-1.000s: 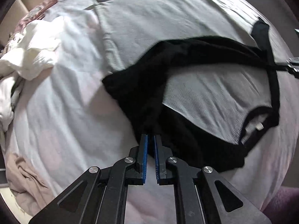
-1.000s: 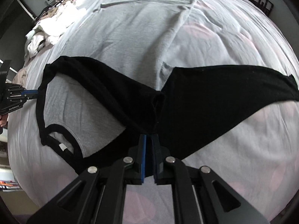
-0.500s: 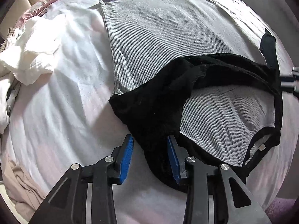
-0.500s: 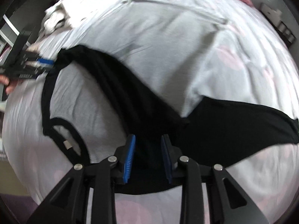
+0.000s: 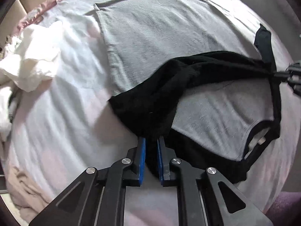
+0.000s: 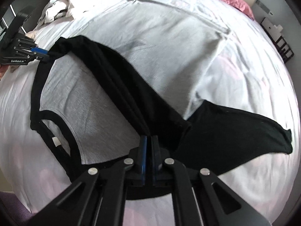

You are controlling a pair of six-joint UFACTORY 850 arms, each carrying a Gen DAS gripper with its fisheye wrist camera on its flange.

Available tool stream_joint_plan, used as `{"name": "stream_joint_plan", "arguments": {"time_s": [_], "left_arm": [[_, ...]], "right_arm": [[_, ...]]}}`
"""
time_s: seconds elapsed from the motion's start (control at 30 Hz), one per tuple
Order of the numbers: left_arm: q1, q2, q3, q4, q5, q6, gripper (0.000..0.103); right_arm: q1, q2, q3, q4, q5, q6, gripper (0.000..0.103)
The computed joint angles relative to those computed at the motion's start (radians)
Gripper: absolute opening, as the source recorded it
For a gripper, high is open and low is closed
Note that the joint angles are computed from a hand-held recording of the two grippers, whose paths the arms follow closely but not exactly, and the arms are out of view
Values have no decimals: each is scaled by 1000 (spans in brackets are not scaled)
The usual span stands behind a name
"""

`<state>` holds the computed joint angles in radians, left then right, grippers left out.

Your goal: Fold clothes

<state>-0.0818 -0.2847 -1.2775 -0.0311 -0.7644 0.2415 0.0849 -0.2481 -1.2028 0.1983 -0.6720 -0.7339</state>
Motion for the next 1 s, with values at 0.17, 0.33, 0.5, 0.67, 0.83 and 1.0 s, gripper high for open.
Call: {"name": "stream_joint_plan", "arguments": {"time_s": [0.17,0.33,0.5,0.67,0.83,1.0], "left_arm": [[21,25,22,46,-21,-26,11],[27,55,48,67,-36,-44,6],[55,65,63,85,-84,-82,6],[78,61,18,1,-84,-107,13],[46,39,-21,-43,-43,-77,24],[2,83,77,-55,4,-112,24]], "right_arm": [[-9,25,32,-47,-7,61,4],[-15,51,71,-78,-31,92,4],[-33,59,81,-117,-60,164,4],[-64,46,30,-42,-72,196,16],[-82,-10,-35,64,-76,215,17],[-93,-64,-84,161,-106,213,17]]}}
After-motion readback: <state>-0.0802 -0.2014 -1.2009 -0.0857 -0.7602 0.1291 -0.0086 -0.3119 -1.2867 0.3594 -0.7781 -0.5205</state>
